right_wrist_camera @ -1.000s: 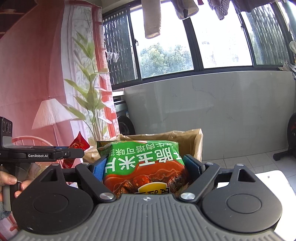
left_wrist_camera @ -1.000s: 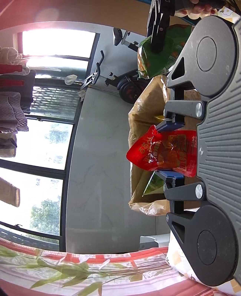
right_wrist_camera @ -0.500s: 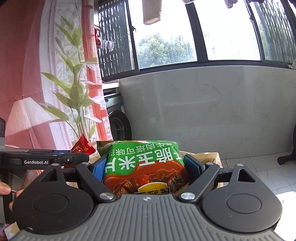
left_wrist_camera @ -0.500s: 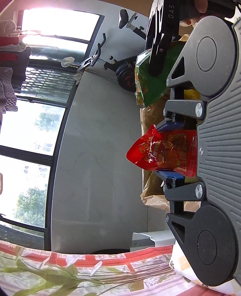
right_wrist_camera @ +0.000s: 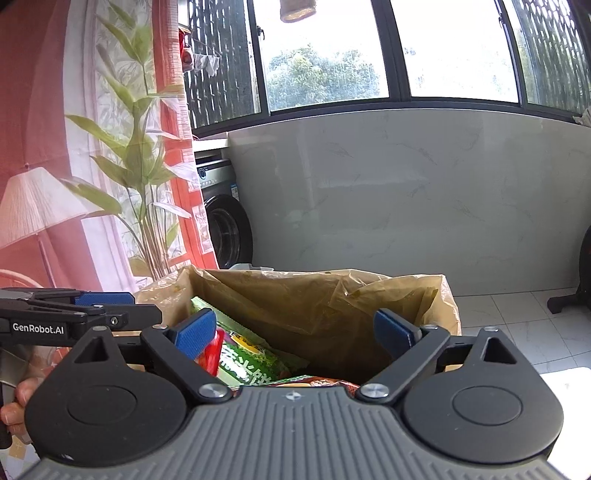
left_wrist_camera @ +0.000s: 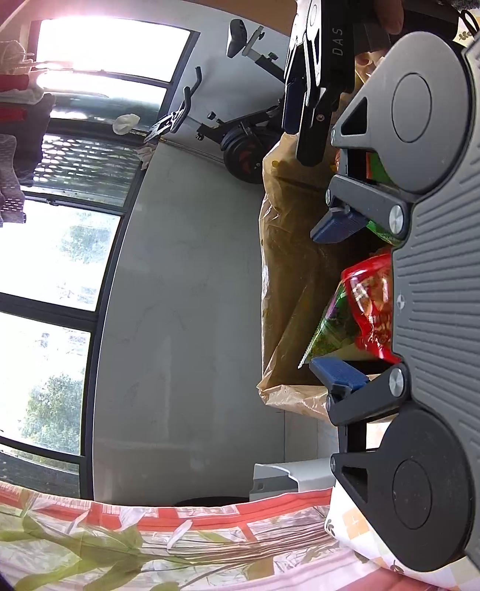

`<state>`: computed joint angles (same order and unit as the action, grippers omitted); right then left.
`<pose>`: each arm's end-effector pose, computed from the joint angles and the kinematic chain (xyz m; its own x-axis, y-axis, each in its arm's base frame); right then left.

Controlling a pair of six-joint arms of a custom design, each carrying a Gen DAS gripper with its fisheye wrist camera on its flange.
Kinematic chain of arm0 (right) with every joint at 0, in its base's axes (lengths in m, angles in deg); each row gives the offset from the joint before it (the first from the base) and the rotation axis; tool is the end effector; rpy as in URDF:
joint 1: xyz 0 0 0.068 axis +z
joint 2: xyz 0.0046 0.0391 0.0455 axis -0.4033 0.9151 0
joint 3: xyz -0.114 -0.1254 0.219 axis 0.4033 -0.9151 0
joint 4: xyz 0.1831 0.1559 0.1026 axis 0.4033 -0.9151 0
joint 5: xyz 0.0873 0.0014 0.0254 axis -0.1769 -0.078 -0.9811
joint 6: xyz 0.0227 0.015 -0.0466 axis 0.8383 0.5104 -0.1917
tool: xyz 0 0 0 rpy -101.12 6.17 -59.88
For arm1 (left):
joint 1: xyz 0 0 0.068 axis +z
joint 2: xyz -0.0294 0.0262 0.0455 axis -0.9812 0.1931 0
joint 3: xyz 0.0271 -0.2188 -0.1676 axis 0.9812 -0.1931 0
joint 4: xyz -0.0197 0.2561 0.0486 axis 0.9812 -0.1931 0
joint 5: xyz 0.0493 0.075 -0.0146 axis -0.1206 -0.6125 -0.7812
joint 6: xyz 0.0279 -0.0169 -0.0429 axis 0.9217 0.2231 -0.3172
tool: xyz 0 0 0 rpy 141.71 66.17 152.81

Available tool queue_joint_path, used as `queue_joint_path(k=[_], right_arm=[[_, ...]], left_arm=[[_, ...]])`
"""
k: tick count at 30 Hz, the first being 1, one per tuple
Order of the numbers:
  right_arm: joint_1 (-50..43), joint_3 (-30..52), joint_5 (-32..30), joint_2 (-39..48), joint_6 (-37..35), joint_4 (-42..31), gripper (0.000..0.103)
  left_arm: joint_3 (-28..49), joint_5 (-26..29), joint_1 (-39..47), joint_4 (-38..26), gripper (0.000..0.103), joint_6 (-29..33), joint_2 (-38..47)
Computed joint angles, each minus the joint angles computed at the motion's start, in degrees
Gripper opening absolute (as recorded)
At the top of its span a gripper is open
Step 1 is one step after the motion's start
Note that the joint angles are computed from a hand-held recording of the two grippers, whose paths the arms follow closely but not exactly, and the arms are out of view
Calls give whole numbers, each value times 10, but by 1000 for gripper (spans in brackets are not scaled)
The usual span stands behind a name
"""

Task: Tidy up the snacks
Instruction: 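Withdraw both open tools from the box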

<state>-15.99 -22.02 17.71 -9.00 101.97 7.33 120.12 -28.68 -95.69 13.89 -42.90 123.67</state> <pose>0.1839 0.0188 0.3220 -0.2643 0.2509 -0.9312 0.1175 0.9668 0.2271 0.3190 -0.1155 0.3643 -0.3680 0.2198 -0.9035 0.7299 0.6702 -0.1343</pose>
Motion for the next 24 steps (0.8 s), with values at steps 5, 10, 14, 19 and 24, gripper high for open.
queue_joint_path(k=[5, 10, 14, 19, 24], right_arm=[[2, -17, -21, -70, -13, -35, 93], [30, -45, 12, -196, -39, -116, 93], [33, -74, 34, -299, -36, -184, 93], [-146, -114, -124, -391, -25, -270, 85], [-44, -169, -17, -438, 4, -324, 83]], left_arm=[[-19, 23, 31, -17, 70, 13, -35], [-53, 48, 67, -25, 70, 18, -76], [-115, 44, 92, -15, 70, 27, -130], [-215, 41, 129, 30, 69, -27, -205], [-267, 27, 149, 27, 69, -47, -230]])
